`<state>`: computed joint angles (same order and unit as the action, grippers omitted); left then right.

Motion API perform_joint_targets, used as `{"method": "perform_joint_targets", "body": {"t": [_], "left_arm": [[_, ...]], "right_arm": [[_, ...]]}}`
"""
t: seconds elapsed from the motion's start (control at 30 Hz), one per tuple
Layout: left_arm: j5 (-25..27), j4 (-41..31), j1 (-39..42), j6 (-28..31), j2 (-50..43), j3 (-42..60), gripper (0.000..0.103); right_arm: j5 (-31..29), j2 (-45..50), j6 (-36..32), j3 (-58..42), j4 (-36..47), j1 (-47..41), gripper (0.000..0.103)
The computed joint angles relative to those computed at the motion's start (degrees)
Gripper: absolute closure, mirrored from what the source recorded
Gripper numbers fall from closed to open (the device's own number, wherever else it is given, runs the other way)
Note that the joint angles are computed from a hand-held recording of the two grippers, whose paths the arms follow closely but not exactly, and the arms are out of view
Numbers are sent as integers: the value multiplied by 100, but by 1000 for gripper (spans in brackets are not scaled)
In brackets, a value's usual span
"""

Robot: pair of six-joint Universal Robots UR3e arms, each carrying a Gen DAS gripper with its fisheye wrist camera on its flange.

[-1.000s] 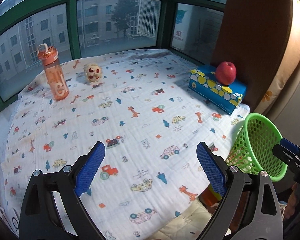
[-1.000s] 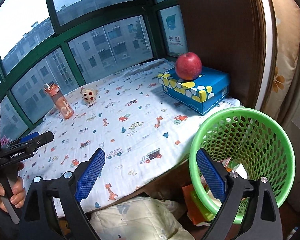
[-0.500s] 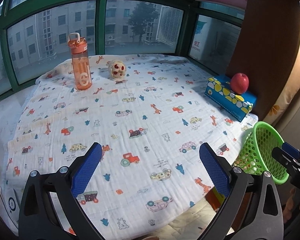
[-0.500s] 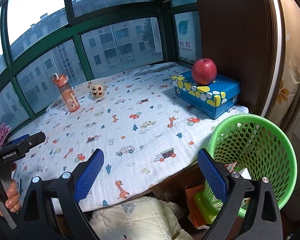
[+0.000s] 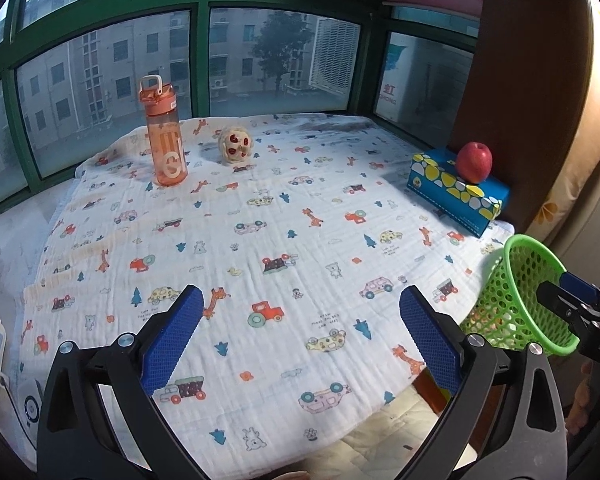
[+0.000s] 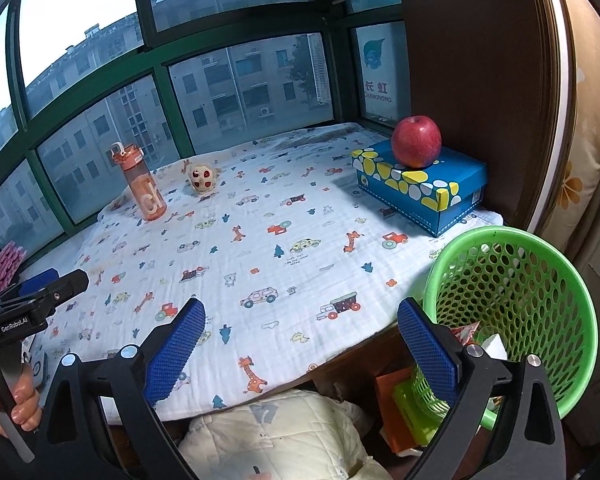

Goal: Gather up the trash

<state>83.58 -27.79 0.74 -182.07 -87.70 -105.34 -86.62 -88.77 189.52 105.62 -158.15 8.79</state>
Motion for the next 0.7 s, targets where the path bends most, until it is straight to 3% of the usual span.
{"method": "perform_joint_targets", "body": {"t": [0.7], "left_arm": [[111,7,-69,122,72,-127,6]], "right_arm": [[-22,-44,32,25,4,33,9]]}}
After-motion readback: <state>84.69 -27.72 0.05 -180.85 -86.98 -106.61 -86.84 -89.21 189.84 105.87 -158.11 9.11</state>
